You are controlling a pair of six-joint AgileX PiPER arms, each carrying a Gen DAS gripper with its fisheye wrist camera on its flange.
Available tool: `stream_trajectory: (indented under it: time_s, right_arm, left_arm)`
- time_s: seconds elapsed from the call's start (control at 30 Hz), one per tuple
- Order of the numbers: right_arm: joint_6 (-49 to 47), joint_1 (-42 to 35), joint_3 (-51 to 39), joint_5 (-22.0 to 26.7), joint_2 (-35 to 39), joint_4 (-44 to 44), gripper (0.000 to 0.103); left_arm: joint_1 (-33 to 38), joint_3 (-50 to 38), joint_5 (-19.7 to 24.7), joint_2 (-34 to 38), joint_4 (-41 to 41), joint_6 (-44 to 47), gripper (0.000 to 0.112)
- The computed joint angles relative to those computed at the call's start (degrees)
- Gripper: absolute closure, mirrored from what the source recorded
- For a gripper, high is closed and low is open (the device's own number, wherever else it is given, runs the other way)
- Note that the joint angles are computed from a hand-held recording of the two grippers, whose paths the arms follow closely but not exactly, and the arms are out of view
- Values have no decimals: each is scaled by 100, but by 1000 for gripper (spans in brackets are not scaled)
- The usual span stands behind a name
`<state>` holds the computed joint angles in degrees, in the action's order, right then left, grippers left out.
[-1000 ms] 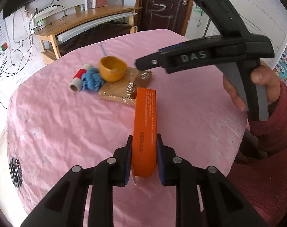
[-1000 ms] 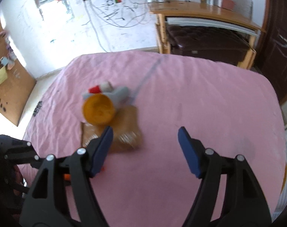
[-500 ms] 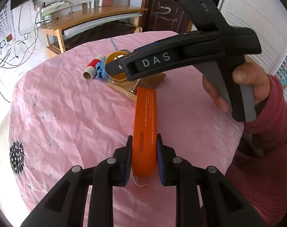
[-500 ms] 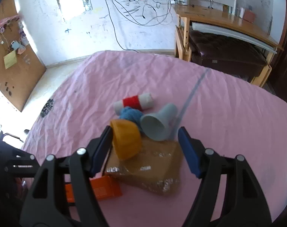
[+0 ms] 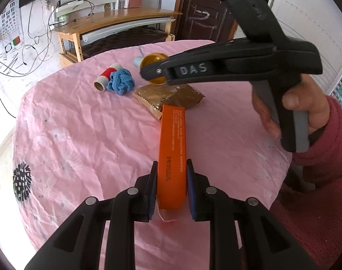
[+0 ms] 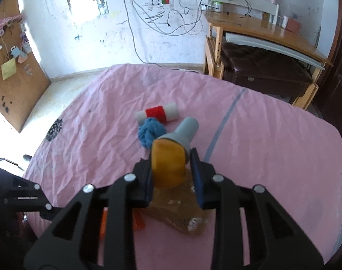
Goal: Collect trash
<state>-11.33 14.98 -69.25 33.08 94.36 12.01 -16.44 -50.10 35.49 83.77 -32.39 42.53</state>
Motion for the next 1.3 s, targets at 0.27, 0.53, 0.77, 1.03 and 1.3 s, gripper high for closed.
stream_trajectory:
  time_s: [0.27, 0.53, 0.77, 1.03, 1.3]
  right_arm:
    - [-300, -504, 375, -24, -447, 299, 76]
    - [-861, -889, 874, -140, -789, 566, 75]
    - [-1082, -979, 1212, -219, -708, 553, 75]
    - [-1490, -1300, 1463, -117, -869, 962, 53]
    - [-1518, -1385, 1757, -316, -1157, 966, 50]
  left_arm:
    - [-387, -35, -56, -303, 508, -658, 94]
    - [-863, -40, -98, -490, 1519, -1784, 94]
    - [-1084, -209, -109, -140, 1989, -2298, 93]
    - [-1172, -394, -159, 179, 2119, -2445, 93]
    - [-1265, -365, -255, 188, 2350, -2673, 93]
